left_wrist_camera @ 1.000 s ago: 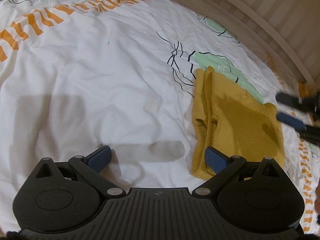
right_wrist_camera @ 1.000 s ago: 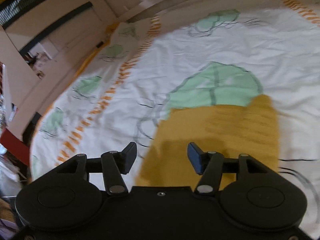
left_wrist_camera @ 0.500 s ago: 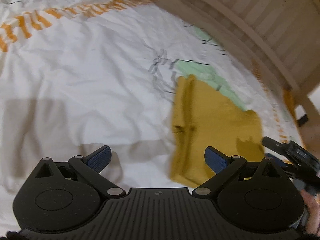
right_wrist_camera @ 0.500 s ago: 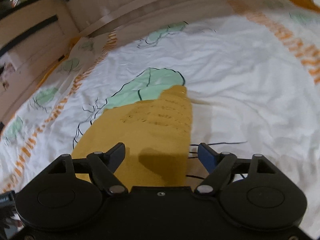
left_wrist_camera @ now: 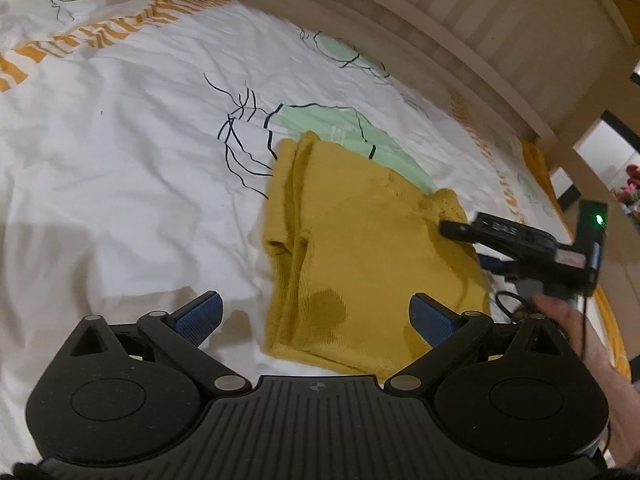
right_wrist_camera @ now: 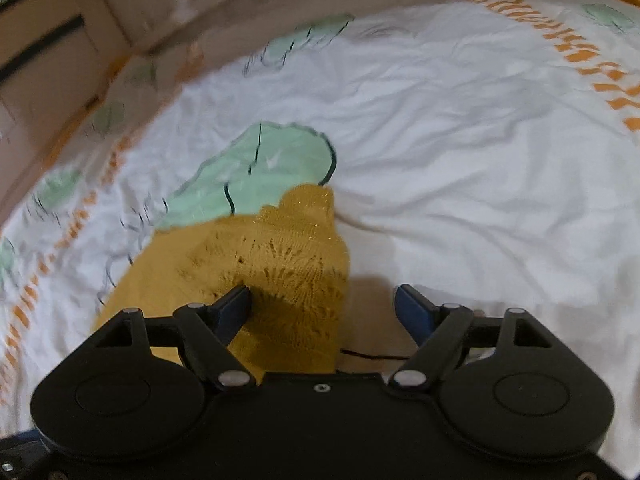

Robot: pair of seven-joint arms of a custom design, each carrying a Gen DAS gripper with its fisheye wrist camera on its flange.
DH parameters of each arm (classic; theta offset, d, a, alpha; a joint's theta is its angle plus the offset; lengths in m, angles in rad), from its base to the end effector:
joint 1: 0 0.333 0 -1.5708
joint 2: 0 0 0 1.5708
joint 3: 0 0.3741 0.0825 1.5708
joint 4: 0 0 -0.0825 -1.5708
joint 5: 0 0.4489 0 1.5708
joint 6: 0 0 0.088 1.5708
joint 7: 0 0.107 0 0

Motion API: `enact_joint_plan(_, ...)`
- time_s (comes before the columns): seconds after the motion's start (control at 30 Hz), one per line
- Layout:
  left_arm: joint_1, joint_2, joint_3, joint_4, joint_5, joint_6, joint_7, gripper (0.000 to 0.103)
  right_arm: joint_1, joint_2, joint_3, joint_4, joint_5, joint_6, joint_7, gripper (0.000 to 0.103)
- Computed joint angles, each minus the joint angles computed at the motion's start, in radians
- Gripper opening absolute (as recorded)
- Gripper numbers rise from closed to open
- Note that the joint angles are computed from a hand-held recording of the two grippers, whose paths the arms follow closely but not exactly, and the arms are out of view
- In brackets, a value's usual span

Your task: Fold small clothes

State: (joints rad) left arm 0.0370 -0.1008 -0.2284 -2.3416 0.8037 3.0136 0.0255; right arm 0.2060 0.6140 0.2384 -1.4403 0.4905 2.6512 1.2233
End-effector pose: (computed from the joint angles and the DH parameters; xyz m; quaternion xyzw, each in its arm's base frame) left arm 0.5507 -0.1631 0.4639 -0.8086 0.4343 -0.3573 0.1729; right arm 0.7912 0.3090 0.4225 -0.7599 0.5374 -0.0205 0.3651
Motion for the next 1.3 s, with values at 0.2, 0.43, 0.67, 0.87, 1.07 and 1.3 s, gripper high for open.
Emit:
enact_joint_plan(0.2,-0.031,0.012,0.019,-0.007,-0.132,-0.003,0.101,0.101,0.049,0.03,-0.034,0.039,-0.111,0.01,-0.014,0.097)
enact_joint_plan(0.43,0.013,-0.023,0.001,0.011,-0.094,-0.002,0.074,0.101,-0.036,0.026,0.041,0.037,0.003,-0.026,-0.095,0.097)
enact_joint_plan(0.67,-0.014,0.084,0.056,0.168,-0.207,-0.091,0.31,0.097,-0.093,-0.055,0.084,-0.092,0.165,0.044,-0.237,0.102)
enact_joint_plan(0.87,-0.093,0.219,0.116,0.305,-0.272,-0.169,0.524,0.096,-0.114,-0.098,0.123,-0.221,0.214,0.266,-0.371,0.103)
enact_joint_plan(1.07,-0.139,0.309,0.141,0.4,-0.281,-0.284,0.608,0.096,-0.237,-0.059,0.284,-0.235,0.384,0.334,-0.55,0.103)
enact_joint_plan(1.3,-0.165,0.322,0.181,0.368,-0.313,-0.213,0.549,0.1,-0.277,-0.049,0.332,-0.232,0.506,0.334,-0.66,0.103)
